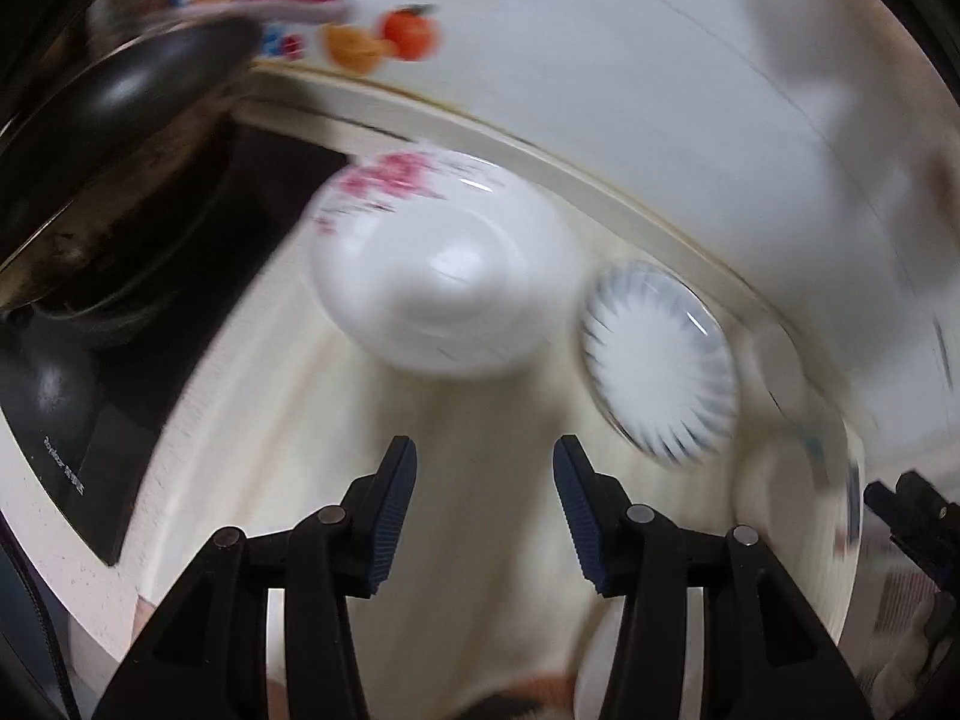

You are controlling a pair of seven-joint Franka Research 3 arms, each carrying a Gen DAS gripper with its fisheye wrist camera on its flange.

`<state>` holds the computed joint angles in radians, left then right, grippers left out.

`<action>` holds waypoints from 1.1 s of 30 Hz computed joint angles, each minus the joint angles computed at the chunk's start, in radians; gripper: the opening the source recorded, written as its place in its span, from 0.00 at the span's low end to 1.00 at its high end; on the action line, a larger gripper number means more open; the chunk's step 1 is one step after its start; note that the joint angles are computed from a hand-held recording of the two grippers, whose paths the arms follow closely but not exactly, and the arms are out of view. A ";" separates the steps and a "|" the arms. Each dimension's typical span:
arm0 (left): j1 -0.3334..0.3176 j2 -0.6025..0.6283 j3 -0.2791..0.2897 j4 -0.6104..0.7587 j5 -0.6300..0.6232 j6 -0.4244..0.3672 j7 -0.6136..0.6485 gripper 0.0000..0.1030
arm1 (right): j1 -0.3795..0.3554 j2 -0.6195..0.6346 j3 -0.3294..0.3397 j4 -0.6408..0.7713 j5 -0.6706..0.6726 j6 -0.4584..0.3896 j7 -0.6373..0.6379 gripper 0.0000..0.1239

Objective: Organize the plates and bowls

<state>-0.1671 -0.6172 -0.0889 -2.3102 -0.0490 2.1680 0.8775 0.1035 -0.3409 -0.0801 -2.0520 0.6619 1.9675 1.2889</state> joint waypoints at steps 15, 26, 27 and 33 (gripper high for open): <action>0.141 0.168 0.033 -0.026 0.084 0.086 -0.076 0.44 | 0.181 0.790 0.172 0.682 -0.199 0.159 0.049 0.33; 0.165 0.209 0.028 -0.047 0.083 0.200 -0.074 0.22 | 0.189 0.952 0.206 0.828 -0.227 0.175 0.054 0.16; 0.168 0.212 0.027 -0.047 0.087 0.206 -0.081 0.22 | 0.187 0.952 0.208 0.828 -0.223 0.174 0.052 0.15; 0.158 0.206 0.029 -0.051 0.081 0.217 -0.084 0.22 | 0.174 0.944 0.210 0.823 -0.210 0.151 0.044 0.15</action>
